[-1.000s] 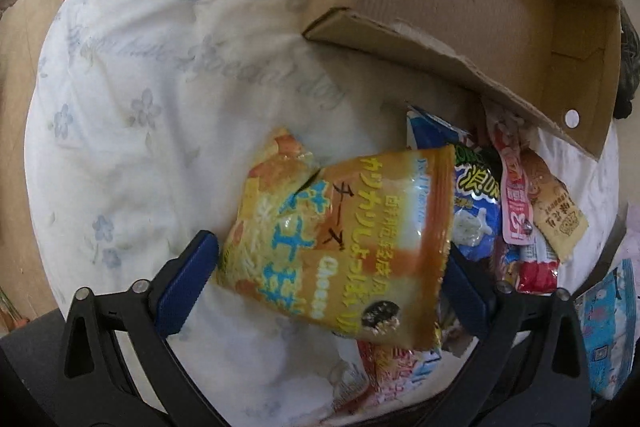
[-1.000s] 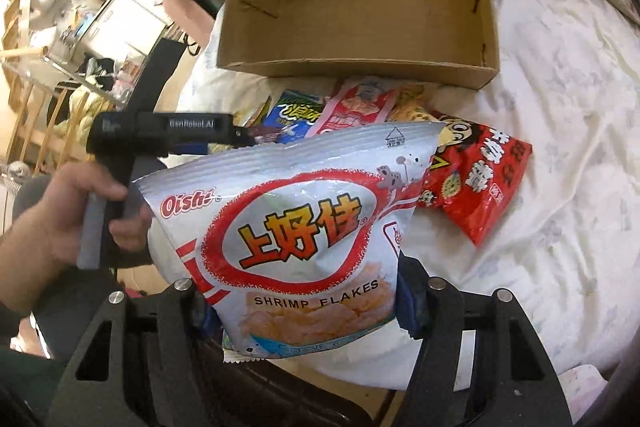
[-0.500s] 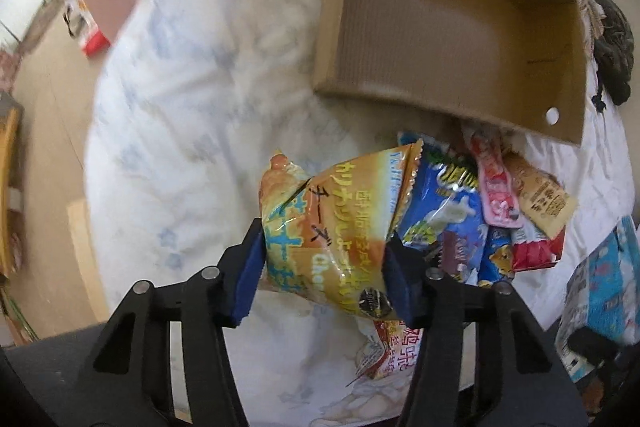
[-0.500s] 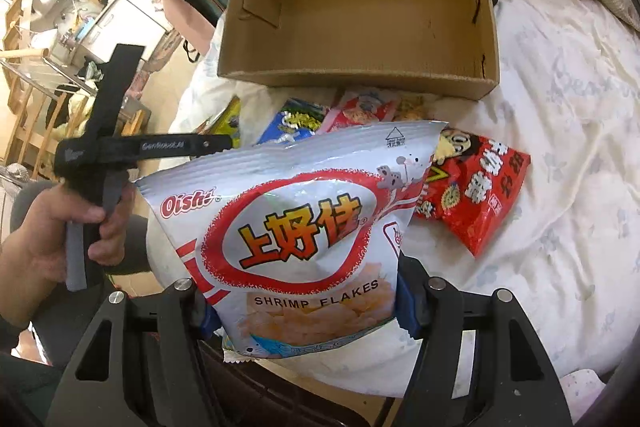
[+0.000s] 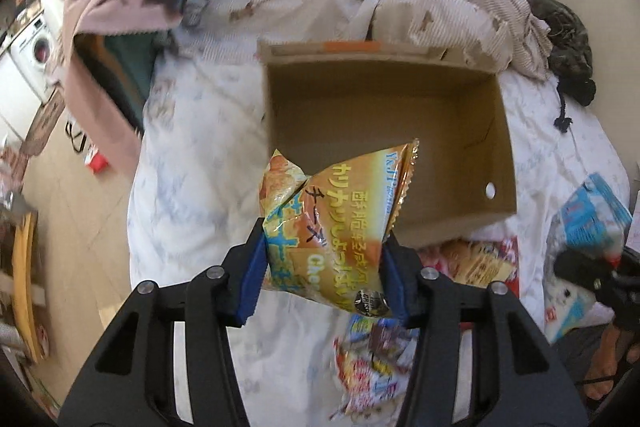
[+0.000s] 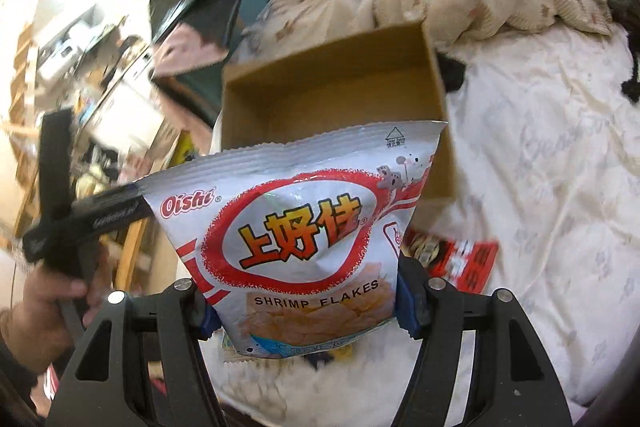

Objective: Organize snacks
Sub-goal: 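Carry both bags into the cardboard box and open both tools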

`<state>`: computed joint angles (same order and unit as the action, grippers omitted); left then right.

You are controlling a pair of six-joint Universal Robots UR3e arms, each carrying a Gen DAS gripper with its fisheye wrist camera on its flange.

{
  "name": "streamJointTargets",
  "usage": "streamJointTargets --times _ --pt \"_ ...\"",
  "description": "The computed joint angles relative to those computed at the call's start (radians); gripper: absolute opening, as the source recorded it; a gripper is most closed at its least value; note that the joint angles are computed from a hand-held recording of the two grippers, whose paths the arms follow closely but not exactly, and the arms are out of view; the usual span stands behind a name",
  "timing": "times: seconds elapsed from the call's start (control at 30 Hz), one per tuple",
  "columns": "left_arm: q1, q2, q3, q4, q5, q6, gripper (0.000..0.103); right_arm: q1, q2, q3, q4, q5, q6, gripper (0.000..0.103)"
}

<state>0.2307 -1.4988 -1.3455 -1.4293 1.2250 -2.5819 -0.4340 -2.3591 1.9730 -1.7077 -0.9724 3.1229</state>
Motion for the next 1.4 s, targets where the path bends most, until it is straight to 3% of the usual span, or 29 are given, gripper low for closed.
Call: streamJointTargets --times 0.23,0.43,0.57,0.8,0.93,1.1,1.4 --pt "-0.109 -0.098 0.024 0.129 0.023 -0.067 0.047 0.086 0.25 -0.035 -0.294 -0.124 0.159 0.068" --pt "-0.164 -0.166 0.002 0.231 0.048 -0.104 0.047 0.184 0.453 -0.098 -0.483 -0.284 0.205 0.068" --pt "-0.18 -0.191 -0.041 0.316 0.068 -0.106 0.047 0.223 0.54 -0.117 -0.547 -0.334 0.207 0.068" --pt "-0.194 -0.241 -0.023 0.328 0.076 -0.126 0.048 0.301 0.635 -0.156 -0.602 -0.412 0.204 0.07" --pt "-0.206 -0.254 -0.021 0.342 0.098 -0.136 0.048 0.323 0.653 -0.164 -0.621 -0.422 0.204 0.07" --pt "-0.211 -0.265 -0.02 0.339 0.114 -0.148 0.049 0.291 0.651 -0.14 -0.626 -0.322 0.208 0.07" --pt "-0.215 -0.276 -0.012 0.325 0.138 -0.162 0.051 0.309 0.664 -0.161 -0.621 -0.325 0.21 0.072"
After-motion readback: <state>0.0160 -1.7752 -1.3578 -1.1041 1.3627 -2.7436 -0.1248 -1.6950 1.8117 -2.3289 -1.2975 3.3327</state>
